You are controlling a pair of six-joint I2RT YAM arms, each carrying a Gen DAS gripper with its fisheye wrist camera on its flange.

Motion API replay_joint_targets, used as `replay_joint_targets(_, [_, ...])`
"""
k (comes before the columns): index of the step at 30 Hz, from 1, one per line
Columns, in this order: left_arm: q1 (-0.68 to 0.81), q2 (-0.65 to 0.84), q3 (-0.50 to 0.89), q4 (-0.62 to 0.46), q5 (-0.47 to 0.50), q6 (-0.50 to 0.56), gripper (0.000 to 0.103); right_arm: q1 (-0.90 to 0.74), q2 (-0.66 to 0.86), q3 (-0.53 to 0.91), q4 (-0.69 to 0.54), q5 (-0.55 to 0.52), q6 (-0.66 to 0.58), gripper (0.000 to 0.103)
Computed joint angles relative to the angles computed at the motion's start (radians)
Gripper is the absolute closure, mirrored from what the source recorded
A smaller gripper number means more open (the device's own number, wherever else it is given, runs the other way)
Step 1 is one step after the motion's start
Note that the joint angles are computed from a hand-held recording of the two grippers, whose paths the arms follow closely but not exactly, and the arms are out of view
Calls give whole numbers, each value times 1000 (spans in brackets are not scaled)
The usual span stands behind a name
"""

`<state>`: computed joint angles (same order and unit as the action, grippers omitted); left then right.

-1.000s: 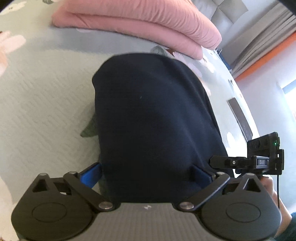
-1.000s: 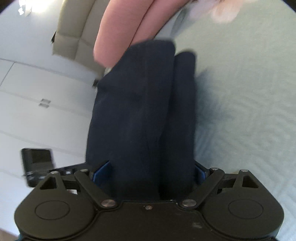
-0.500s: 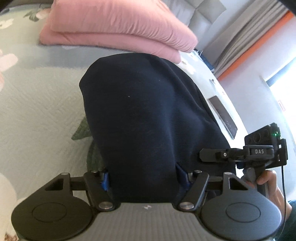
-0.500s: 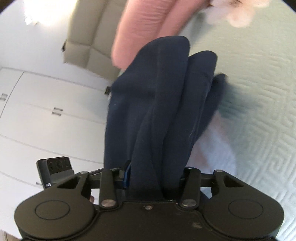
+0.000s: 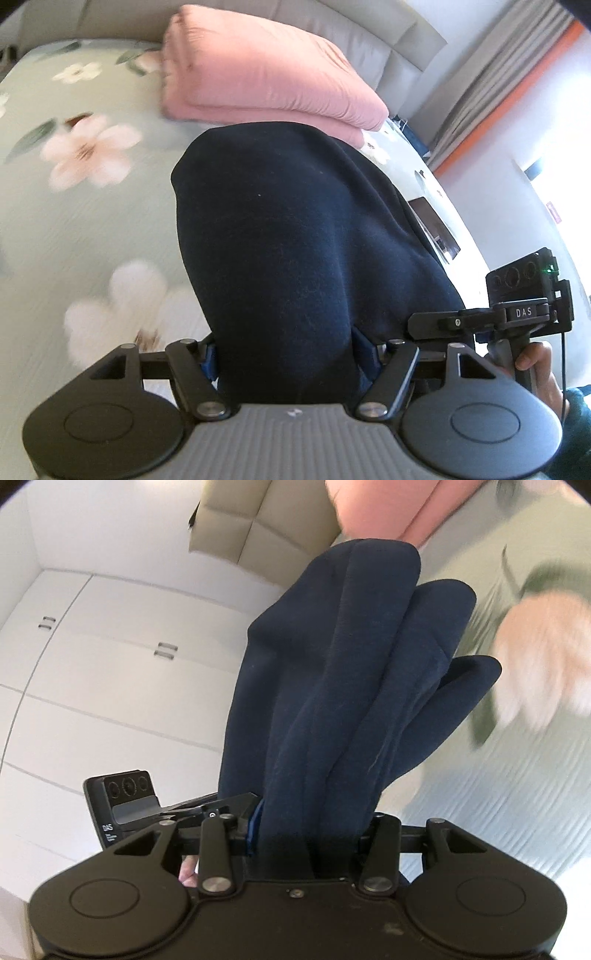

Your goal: Fold large clothes

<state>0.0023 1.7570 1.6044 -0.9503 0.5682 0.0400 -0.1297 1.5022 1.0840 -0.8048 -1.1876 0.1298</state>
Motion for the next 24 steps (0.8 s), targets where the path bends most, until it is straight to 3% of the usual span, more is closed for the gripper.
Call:
replay_joint_targets(4, [102, -107, -195, 6, 55, 84, 32, 80, -166, -183, 86, 16, 100, 49])
replay_joint_targets(5, [121, -120, -255, 39, 63, 90, 32, 87, -183, -201, 77, 26, 85, 49])
replay_joint_targets(8, [173, -139, -440, 196, 43, 83, 29, 122, -214, -356, 241, 81, 180, 49])
replay_joint_targets(10, [201, -131, -544, 279, -21, 53, 35, 127, -161, -418, 334, 156, 196, 49])
replay_joint_targets(11, [204, -132, -588, 305, -60, 84, 32, 123, -126, -446, 370, 214, 209, 49])
replay_joint_targets(12, [223, -158, -649, 359, -38, 116, 19, 121, -92, -459, 391, 266, 194, 48])
replay_joint_targets(13, [244, -202, -706, 406, -26, 112, 16, 110, -62, -473, 415, 289, 155, 32])
replay_joint_targets(14, [249, -234, -735, 417, -43, 106, 16, 98, -53, -491, 440, 300, 101, 31])
replay_joint_targets(17, [240, -339, -775, 407, -109, 72, 18, 93, -91, -480, 396, 340, 68, 29])
replay_joint_targets(20, [239, -452, -771, 297, -93, 112, 21, 208, -200, -431, 379, 490, 190, 26])
replay_joint_targets(24, [145, -558, -791, 234, -214, 56, 13, 148, -420, -428, 234, 429, 201, 23])
